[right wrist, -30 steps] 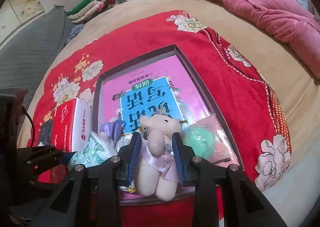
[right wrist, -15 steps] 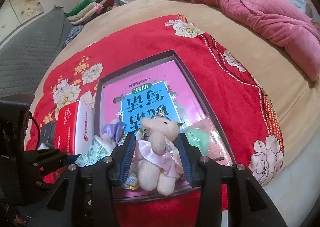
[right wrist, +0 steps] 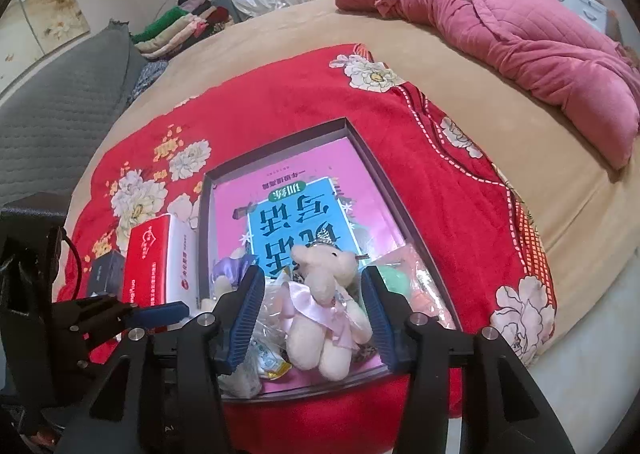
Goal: Organize soft objects
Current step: 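Lower the tissue bag with the left gripper while the right lowers the bear, both opening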
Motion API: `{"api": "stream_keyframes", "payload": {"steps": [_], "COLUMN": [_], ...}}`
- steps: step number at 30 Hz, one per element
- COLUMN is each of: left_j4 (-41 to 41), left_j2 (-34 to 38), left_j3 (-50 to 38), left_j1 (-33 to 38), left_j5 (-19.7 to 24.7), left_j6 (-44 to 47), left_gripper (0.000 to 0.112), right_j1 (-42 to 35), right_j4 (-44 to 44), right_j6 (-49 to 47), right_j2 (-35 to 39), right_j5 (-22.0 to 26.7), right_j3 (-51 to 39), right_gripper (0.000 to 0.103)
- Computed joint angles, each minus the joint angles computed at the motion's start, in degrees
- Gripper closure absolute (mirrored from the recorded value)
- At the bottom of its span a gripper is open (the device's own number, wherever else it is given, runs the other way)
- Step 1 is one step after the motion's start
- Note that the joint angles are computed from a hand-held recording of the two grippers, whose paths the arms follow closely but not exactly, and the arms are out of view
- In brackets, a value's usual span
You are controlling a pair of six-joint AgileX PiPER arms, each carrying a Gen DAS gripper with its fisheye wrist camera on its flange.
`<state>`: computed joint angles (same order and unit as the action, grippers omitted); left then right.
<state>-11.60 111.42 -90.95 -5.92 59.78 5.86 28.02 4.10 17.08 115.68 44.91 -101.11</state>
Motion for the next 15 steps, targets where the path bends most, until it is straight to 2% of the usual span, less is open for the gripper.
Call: {"api": "stream_keyframes", "payload": {"steps": [9,15], "left_j4": [-0.44,-0.83], "left_j2": [-2.07,-3.74], "left_j3": [1.13,2.05], "left_j1": [1.01,1.59], "left_j5": [-0.38,-0.64], "left_j6": [0.42,0.82], "left_gripper": [0.049,0.046], "right_j1": [0.35,0.83], "right_j4": [-0.72,-1.29], "right_j6": [1.38,2.3], "right_j2": [-1.84,-2.6], "right_j5": [-0.34,-0.26], "right_j3": [0.96,1.12], "right_gripper": [0.05,0.045]}}
